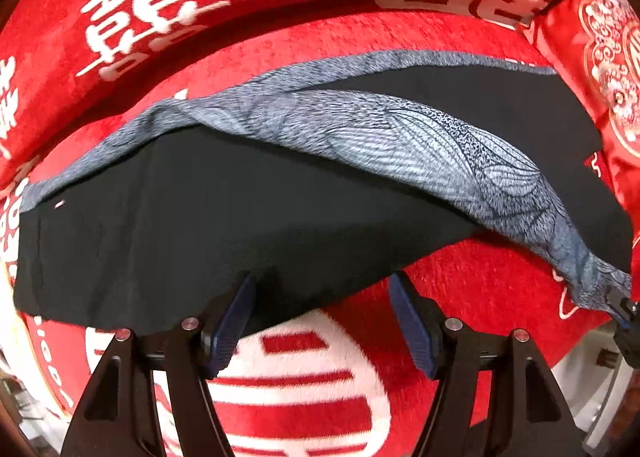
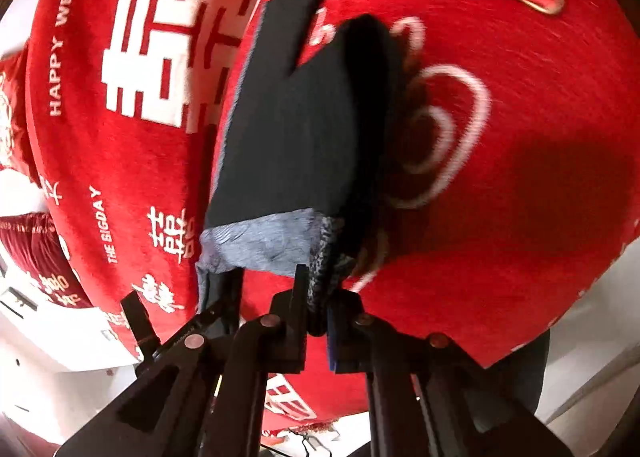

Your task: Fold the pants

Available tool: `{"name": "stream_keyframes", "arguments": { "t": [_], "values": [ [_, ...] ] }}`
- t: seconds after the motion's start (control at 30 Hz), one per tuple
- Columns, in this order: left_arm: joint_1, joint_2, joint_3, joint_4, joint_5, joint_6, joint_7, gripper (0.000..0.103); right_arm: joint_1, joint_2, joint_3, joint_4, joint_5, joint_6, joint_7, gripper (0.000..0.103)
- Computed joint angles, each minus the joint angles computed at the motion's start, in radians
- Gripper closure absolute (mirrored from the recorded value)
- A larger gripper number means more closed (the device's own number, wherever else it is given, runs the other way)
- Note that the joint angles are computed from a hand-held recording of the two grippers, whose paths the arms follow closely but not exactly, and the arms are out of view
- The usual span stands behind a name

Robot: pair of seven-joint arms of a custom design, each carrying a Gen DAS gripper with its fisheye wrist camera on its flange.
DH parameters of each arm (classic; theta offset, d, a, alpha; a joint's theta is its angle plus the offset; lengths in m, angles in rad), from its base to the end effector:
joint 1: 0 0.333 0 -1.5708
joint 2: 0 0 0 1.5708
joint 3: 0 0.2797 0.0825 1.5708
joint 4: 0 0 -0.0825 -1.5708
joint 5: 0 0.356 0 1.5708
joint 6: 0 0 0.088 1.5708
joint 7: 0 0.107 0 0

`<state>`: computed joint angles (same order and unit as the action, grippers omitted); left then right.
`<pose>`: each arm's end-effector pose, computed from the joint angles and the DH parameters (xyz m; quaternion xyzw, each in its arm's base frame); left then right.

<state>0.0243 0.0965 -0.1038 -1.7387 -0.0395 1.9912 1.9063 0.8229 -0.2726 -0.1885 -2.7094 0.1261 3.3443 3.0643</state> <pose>0.5759 -0.0464 0.4984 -0.5505 0.8308 -0.0664 0.0475 0.3596 0.2468 0.4070 -0.2480 0.8654 0.1573 0.4060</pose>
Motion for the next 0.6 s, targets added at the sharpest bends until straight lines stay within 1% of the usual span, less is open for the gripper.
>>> {"name": "stream_keyframes", "arguments": {
  "t": [0.03,0.1,0.13,0.17,0.2,0.23,0.27,0.3,0.33,0.37,0.4,0.43,0.47,0.5,0.53,0.57,0.6],
  "values": [
    [0.002,-0.010,0.002,-0.006,0.004,-0.001,-0.004,0.033,0.017,-0.001,-0.023,0.015,-0.014,-0.031,-0.010,0.096],
    [0.007,-0.030,0.007,-0.011,-0.001,-0.008,-0.001,0.033,0.093,0.005,-0.113,0.037,-0.005,-0.056,-0.047,0.095],
    [0.010,-0.036,0.008,-0.012,-0.006,-0.009,0.002,0.033,0.147,0.002,-0.172,0.040,0.008,-0.061,-0.063,0.095],
    [0.011,-0.039,0.009,-0.010,-0.013,-0.012,0.001,0.033,0.201,-0.006,-0.229,0.034,0.014,-0.060,-0.068,0.091],
    [0.015,-0.034,0.012,-0.002,-0.021,-0.018,-0.001,0.033,0.278,-0.009,-0.306,0.038,0.048,-0.070,-0.089,0.091],
    [0.016,-0.025,0.012,0.008,-0.029,-0.031,-0.012,0.033,0.323,-0.004,-0.348,0.037,0.076,-0.058,-0.092,0.091],
    [0.025,-0.008,0.019,0.031,-0.050,-0.065,-0.011,0.033,0.333,0.001,-0.356,0.035,0.089,-0.046,-0.089,0.091],
    [0.027,0.010,0.018,0.044,-0.066,-0.080,-0.022,0.033,0.308,0.006,-0.328,0.037,0.099,-0.049,-0.092,0.091],
    [0.029,0.027,0.016,0.055,-0.077,-0.082,-0.033,0.033,0.248,0.010,-0.266,0.047,0.110,-0.066,-0.099,0.091],
    [0.027,0.040,0.014,0.061,-0.075,-0.077,-0.044,0.033,0.160,0.018,-0.178,0.061,0.115,-0.083,-0.100,0.094],
    [0.025,0.047,0.010,0.068,-0.079,-0.074,-0.049,0.033,0.073,0.019,-0.107,0.076,0.050,-0.087,-0.058,0.094],
    [0.026,0.054,0.005,0.078,-0.101,-0.062,-0.045,0.033,-0.014,0.014,-0.055,0.105,-0.085,-0.108,0.018,0.095],
    [0.026,0.057,0.001,0.082,-0.112,-0.045,-0.039,0.033,-0.102,0.018,0.011,0.132,-0.162,-0.121,0.063,0.095],
    [0.024,0.060,-0.002,0.091,-0.118,-0.030,-0.034,0.033,-0.189,0.024,0.088,0.168,-0.171,-0.136,0.039,0.095],
    [0.021,0.068,-0.005,0.107,-0.123,-0.008,-0.033,0.033,-0.276,0.032,0.168,0.212,-0.138,-0.166,-0.025,0.095],
    [0.020,0.077,-0.007,0.119,-0.126,0.008,-0.035,0.033,-0.364,0.044,0.238,0.253,-0.154,-0.191,-0.036,0.095],
    [0.018,0.093,-0.007,0.146,-0.129,0.023,-0.048,0.033,-0.451,0.063,0.299,0.295,-0.216,-0.201,-0.006,0.095]
  ]
}}
